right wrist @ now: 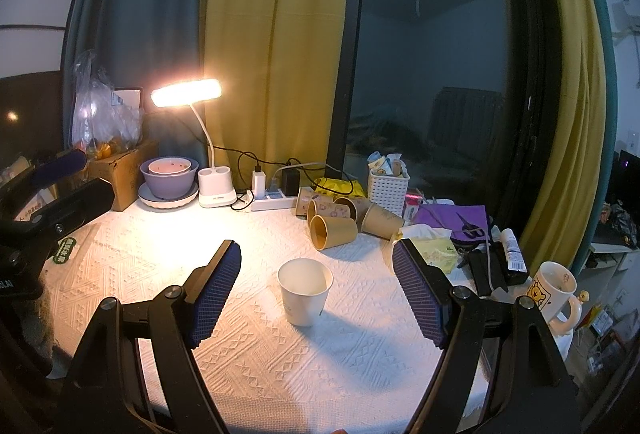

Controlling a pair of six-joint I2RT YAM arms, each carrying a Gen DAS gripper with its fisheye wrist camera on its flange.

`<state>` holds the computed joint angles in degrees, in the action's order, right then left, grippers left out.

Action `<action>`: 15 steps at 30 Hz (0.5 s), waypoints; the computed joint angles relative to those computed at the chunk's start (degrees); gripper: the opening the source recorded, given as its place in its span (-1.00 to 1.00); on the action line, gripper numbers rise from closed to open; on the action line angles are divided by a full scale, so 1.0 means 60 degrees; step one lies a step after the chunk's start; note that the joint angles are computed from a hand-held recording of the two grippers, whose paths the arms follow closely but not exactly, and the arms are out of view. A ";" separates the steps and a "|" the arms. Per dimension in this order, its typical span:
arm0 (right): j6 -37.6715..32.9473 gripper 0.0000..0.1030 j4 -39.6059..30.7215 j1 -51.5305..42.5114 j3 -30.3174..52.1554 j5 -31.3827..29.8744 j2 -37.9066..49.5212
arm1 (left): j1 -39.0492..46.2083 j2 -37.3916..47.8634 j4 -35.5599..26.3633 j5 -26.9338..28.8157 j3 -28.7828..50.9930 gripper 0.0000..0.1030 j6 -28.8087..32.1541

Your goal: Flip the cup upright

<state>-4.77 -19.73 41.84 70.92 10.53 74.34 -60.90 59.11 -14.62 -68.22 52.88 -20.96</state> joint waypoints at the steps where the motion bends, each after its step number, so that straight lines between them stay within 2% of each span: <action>1: 0.0002 0.57 -0.0002 0.0001 0.0006 0.0004 0.0005 | 0.0010 -0.0020 0.0003 0.0013 -0.0007 0.95 0.0016; 15: 0.0012 0.57 0.0011 0.0032 -0.0035 0.0037 -0.0005 | -0.0055 0.0027 0.0080 -0.0100 -0.0079 0.95 -0.0022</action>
<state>-4.70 -19.66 42.03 70.71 10.76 74.31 -61.23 59.28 -14.14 -68.83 52.41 -21.09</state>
